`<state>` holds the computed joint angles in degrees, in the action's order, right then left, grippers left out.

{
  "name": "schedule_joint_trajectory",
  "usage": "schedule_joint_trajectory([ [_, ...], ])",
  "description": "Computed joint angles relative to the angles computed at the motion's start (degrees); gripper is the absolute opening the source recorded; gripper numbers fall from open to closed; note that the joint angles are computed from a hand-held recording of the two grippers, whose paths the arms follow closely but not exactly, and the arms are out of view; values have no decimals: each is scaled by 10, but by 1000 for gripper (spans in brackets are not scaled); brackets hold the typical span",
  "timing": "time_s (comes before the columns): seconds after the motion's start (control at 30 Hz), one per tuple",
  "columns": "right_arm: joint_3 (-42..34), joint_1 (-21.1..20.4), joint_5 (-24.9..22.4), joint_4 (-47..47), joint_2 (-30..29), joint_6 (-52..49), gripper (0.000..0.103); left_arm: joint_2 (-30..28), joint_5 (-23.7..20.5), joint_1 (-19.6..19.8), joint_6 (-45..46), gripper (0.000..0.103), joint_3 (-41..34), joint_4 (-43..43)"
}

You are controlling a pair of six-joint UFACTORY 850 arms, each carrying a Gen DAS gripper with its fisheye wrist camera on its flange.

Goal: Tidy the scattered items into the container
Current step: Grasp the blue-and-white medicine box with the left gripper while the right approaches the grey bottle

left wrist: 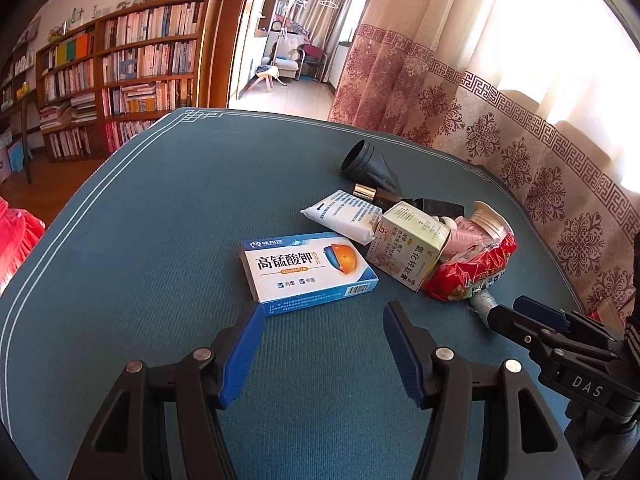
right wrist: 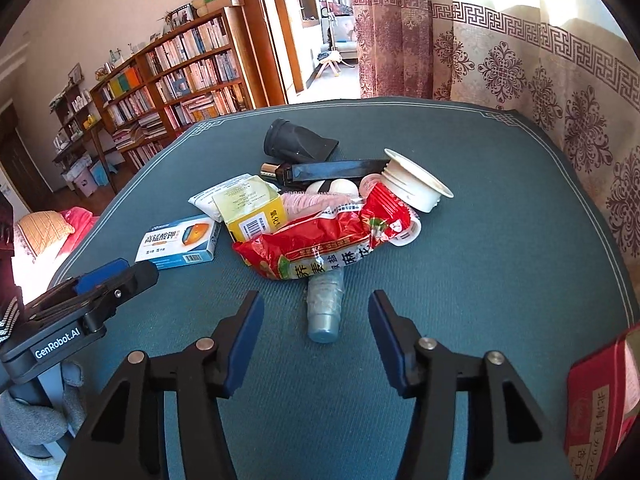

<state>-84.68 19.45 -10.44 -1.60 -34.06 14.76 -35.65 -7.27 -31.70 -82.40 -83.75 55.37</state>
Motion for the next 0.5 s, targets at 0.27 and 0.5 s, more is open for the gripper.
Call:
schedule_joint_trajectory([
  [0.27, -2, -13, -2, 169, -17, -148, 59, -20, -51, -6, 54, 63, -27, -59],
  [0.5, 8, -16, 5, 273, -12, -252, 59, -45, -120, -19, 96, 78, -75, -87],
])
